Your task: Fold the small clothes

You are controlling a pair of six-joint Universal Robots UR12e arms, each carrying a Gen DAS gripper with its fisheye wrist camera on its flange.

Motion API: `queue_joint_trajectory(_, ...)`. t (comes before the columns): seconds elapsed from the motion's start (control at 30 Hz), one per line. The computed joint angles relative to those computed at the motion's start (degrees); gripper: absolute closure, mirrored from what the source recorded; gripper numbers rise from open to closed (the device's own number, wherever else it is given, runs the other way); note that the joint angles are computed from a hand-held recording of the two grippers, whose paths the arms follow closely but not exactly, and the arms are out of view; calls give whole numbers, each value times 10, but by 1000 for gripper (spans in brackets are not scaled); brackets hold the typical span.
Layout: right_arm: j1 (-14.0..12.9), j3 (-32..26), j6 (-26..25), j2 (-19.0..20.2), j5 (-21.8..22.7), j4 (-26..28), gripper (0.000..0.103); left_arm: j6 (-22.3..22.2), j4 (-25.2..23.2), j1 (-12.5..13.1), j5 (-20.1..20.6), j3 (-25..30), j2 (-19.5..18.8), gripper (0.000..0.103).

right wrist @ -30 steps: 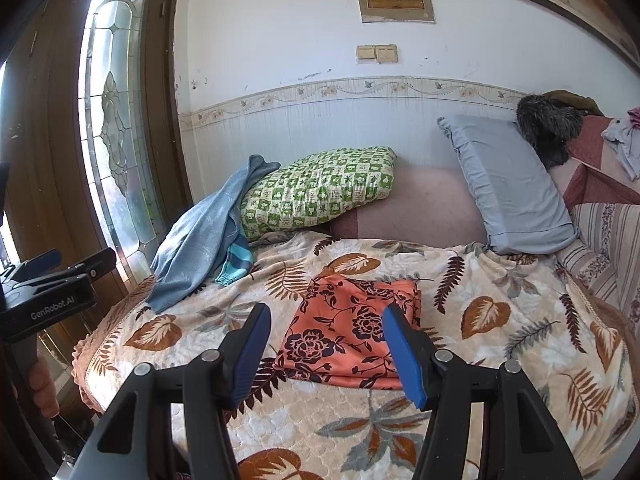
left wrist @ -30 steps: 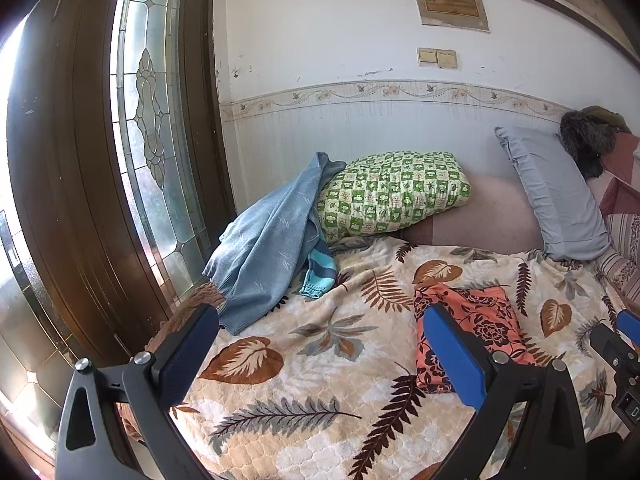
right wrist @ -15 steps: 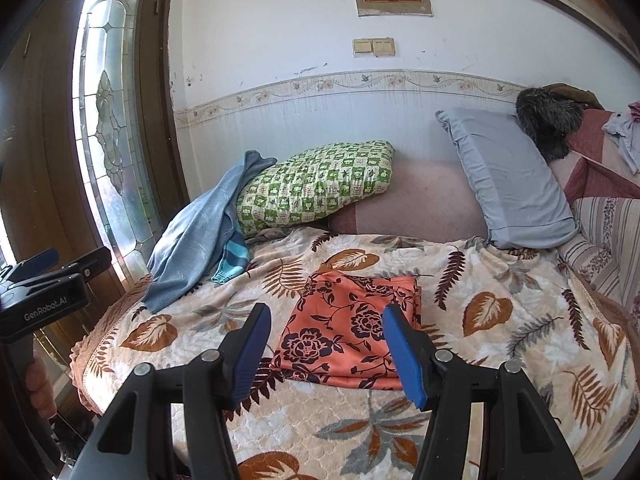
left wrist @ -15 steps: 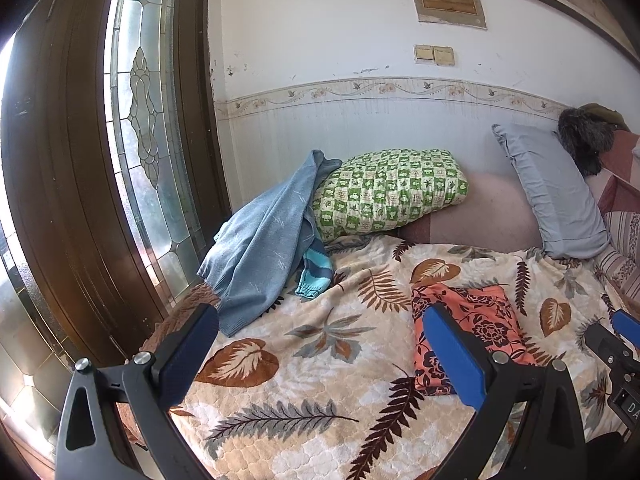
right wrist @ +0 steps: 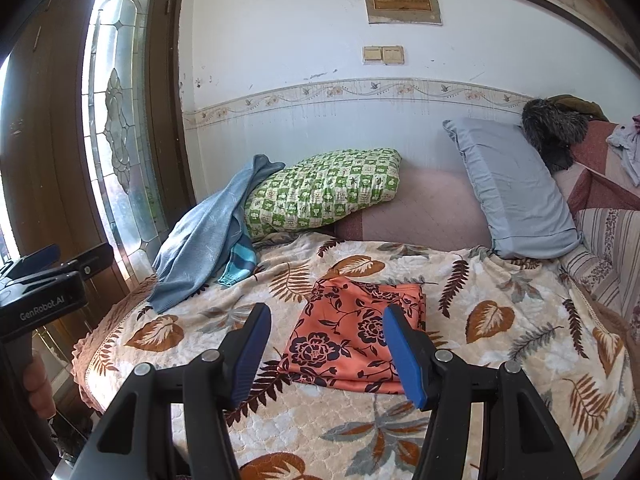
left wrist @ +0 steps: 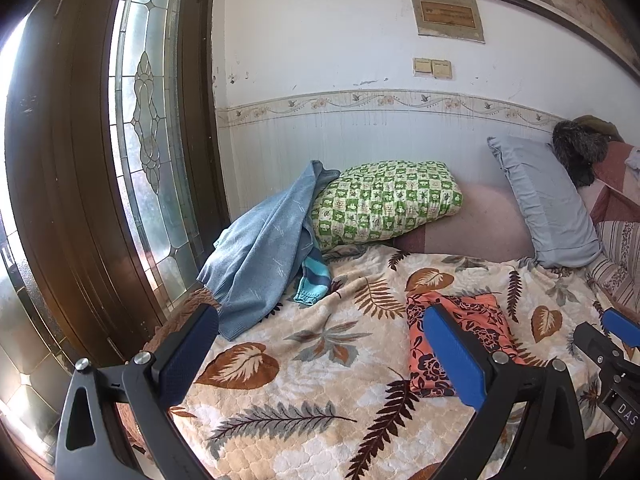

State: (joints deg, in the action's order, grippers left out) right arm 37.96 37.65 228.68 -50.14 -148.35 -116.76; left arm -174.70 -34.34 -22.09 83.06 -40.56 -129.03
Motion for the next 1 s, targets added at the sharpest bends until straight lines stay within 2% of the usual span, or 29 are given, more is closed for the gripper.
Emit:
queue_joint_trajectory(0.37, 13, -37, -28, 18, -22, -5, 41, -11, 33, 11, -22, -43, 29, 1)
queue_joint_trajectory(0.57, 15, -49, -47, 24, -27, -13, 41, -7, 34, 12, -22, -50, 35, 1)
queue_joint_trajectory(0.8, 8, -37, -47, 19, -13, -25, 41, -4, 17, 9, -5, -30, 24, 1)
queue_joint_trajectory(1.0, -5, 4, -25, -2, 10, -20, 41, -2, -14, 0, 13, 17, -4, 1)
